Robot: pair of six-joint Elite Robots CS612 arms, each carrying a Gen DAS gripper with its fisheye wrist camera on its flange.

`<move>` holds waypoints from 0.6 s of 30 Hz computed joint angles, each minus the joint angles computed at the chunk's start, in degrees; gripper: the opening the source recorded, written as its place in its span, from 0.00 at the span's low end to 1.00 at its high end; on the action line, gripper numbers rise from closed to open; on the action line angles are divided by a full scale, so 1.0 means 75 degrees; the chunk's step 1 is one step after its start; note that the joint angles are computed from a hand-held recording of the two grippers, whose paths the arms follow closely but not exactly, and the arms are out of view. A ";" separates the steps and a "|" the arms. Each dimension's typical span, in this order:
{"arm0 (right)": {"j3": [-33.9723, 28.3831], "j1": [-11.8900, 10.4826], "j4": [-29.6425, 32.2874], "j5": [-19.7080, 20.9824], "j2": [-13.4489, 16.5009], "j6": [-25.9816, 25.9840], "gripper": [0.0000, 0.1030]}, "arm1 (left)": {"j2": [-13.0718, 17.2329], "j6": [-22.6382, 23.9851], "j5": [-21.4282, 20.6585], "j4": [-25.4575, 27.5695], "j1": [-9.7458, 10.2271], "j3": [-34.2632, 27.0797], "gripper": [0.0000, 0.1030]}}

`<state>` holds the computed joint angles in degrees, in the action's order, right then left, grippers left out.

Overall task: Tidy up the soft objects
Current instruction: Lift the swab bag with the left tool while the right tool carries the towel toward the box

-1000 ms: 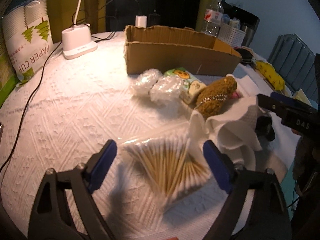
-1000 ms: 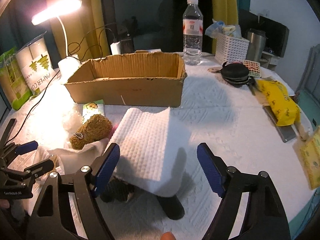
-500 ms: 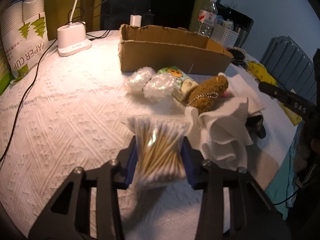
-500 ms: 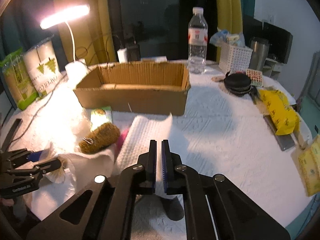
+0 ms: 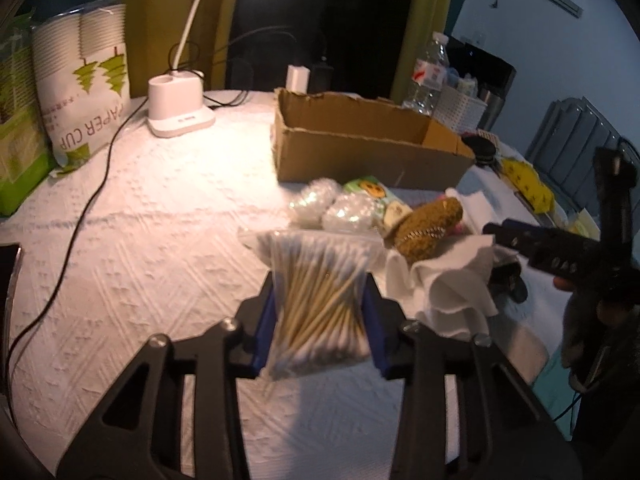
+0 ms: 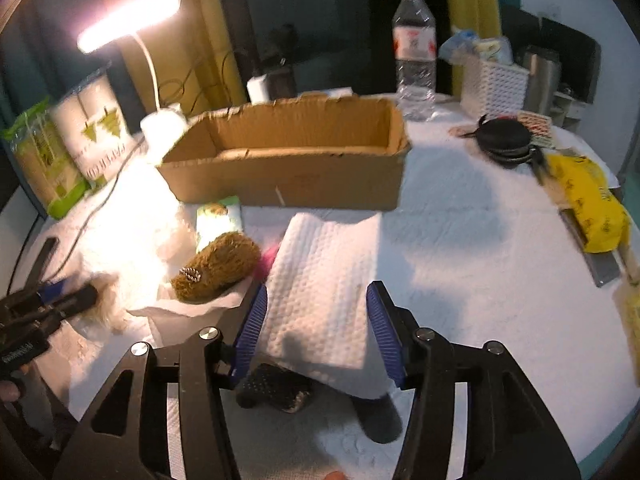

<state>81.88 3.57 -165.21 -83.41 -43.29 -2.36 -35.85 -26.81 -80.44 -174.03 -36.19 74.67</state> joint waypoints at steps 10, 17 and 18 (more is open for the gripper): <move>-0.0373 0.0239 0.0261 -0.0950 0.0293 -0.0464 0.55 | -0.0015 0.0122 -0.0013 -0.0275 0.0049 -0.0002 0.39; -0.0253 0.0201 0.0040 -0.1100 0.0256 -0.0683 0.16 | 0.0001 0.0228 0.0051 -0.0255 0.0003 -0.0128 0.39; -0.0202 0.0161 -0.0008 -0.0963 0.0218 -0.0662 0.15 | 0.0002 0.0243 0.0058 -0.0256 -0.0006 -0.0140 0.39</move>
<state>80.37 4.78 -165.27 -90.63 -41.65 -7.33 -35.84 -24.99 -80.01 -175.96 -36.23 73.63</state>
